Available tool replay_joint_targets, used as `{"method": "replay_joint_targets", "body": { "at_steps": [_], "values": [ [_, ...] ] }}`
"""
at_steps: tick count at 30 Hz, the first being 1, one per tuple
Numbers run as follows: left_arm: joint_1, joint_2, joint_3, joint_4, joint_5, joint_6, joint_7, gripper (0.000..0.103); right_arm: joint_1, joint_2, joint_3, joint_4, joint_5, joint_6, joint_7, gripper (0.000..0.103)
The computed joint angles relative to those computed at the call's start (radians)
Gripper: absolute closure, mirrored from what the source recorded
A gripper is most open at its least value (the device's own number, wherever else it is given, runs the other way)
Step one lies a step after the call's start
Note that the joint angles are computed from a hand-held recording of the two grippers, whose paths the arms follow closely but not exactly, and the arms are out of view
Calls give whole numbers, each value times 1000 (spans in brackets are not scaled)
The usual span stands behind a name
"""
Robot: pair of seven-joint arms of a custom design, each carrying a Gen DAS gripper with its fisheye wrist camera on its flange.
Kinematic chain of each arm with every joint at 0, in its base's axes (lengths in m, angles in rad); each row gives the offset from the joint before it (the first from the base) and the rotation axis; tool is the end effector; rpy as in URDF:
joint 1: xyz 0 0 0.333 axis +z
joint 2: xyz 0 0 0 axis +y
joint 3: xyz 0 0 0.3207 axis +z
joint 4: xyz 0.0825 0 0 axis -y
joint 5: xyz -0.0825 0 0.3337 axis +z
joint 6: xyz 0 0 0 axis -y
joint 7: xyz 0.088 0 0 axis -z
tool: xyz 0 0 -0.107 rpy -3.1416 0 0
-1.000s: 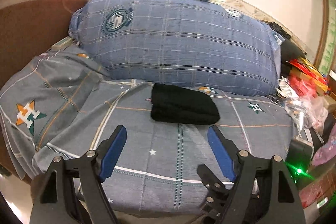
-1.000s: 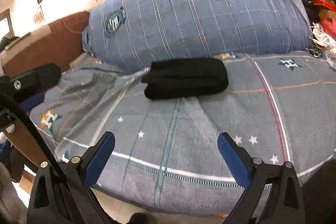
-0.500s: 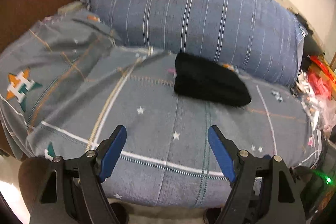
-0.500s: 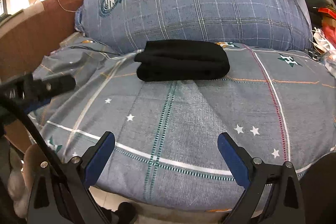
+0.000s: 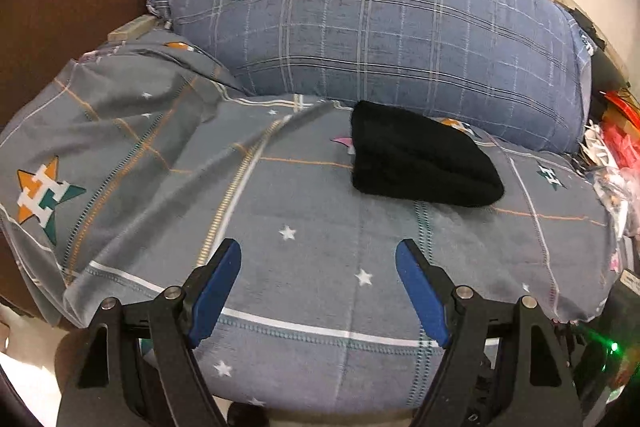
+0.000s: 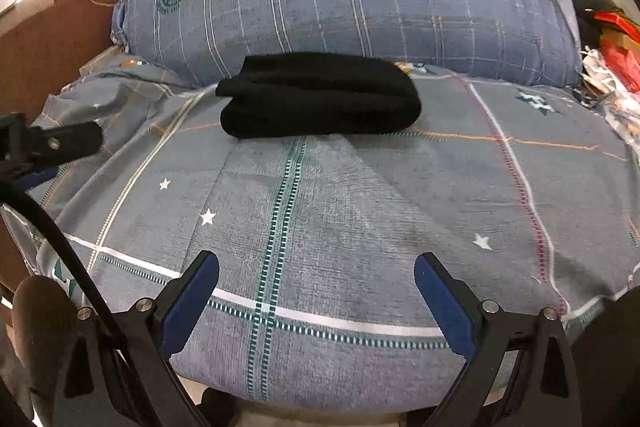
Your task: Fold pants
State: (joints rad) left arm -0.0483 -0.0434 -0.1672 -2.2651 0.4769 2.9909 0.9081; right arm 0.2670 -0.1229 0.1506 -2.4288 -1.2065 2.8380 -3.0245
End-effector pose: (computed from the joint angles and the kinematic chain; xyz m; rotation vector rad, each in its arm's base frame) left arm 0.4978 -0.1434 0.4979 -1.7877 1.7865 -0.8211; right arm 0.3941 0.2293 0.4249 -1.5838 1.9011 -0.6576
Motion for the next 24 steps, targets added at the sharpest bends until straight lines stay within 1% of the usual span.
{"method": "replay_joint_targets", "body": {
  "at_steps": [3,4,6,8,10,14,24],
  "values": [
    [13,22,-2,25,111,-31,-93,24,-6,30,-14,21,11,26,-34,3],
    [9,32,1,33,116,-43,-96,24,-8,34,-18,25,4,31,-36,3],
    [-8,59,3,58,91,-75,-68,24,-16,44,-33,34,0,58,-49,3],
    [-29,86,7,88,92,-103,-56,24,-26,51,-44,42,-3,75,-48,3],
    [-51,106,12,108,98,-115,-48,24,-32,59,-54,44,23,82,-69,3],
    [-92,144,22,151,117,-139,-39,24,-49,81,-73,37,74,128,-95,3],
    [-153,204,37,216,91,-193,-1,24,-70,102,-99,21,70,170,-72,3]
  ]
}}
